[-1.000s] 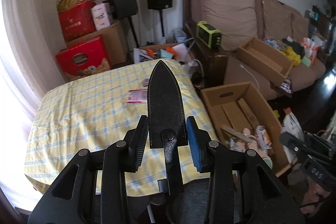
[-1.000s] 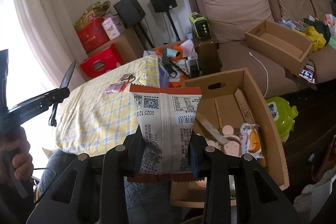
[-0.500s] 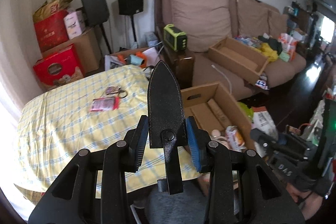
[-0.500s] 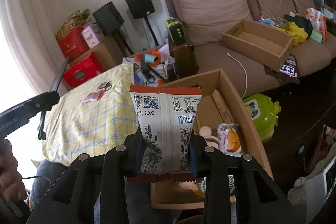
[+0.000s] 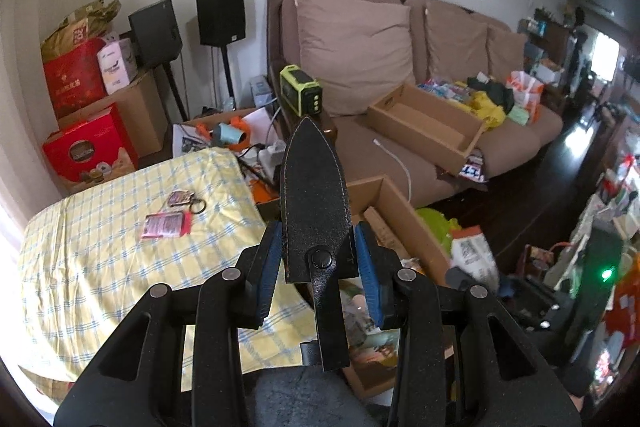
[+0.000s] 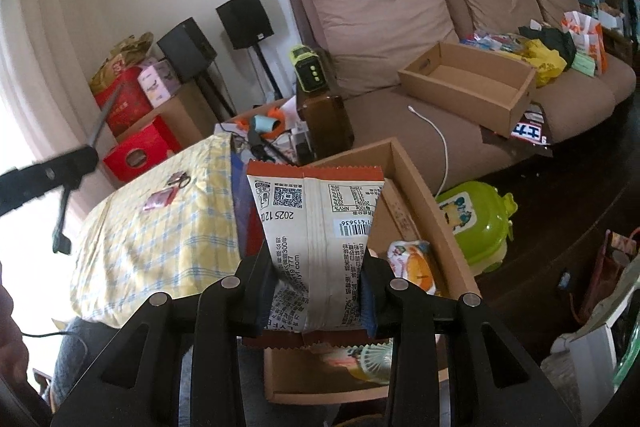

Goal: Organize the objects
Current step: 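Carry the knife and the white packet over the open cardboard box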

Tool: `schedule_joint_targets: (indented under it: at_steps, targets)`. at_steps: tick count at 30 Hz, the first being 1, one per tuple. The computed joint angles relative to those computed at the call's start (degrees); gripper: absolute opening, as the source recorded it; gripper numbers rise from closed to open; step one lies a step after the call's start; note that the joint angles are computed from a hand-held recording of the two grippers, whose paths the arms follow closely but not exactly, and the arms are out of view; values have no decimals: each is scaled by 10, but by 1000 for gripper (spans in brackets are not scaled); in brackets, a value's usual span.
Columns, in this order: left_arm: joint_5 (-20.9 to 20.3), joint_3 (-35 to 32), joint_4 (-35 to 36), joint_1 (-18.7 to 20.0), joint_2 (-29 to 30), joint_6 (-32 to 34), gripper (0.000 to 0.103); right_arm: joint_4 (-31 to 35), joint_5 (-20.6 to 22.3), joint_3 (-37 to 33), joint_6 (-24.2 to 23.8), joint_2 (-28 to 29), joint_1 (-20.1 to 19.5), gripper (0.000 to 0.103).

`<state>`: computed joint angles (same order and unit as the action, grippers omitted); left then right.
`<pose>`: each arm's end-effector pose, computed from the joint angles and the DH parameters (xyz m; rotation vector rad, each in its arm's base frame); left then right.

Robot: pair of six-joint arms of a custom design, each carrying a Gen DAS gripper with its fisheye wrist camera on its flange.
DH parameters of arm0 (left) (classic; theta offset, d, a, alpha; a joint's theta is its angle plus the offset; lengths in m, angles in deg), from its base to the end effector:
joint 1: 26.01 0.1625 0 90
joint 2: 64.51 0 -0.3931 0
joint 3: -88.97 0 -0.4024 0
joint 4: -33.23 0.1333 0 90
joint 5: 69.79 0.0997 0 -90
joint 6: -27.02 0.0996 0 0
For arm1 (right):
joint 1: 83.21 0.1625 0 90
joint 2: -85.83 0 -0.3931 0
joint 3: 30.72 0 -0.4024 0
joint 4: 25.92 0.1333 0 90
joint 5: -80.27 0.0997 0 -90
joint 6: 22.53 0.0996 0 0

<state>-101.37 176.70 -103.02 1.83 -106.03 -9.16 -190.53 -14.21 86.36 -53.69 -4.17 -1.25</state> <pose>-0.4928 -0.5070 0.0805 0.5155 2.2368 -0.9716 0.0545 -0.5115 0.3789 0.4772 -2.5564 1.0444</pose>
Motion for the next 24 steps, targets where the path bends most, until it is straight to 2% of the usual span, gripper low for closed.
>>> schedule_joint_targets:
  at_steps: [9,14,20,24]
  targets:
    - [-40,-30,-52,10,22,48,34,-9,7,1,4,-4,-13,34]
    - [-40,-41,-63,12,37,54,34,13,25,-5,9,-6,-20,34]
    - [-48,-52,-53,22,52,50,34,9,15,-5,5,-1,-20,34]
    - [-102,-60,-46,39,57,32,34,2,5,-5,3,5,-20,34]
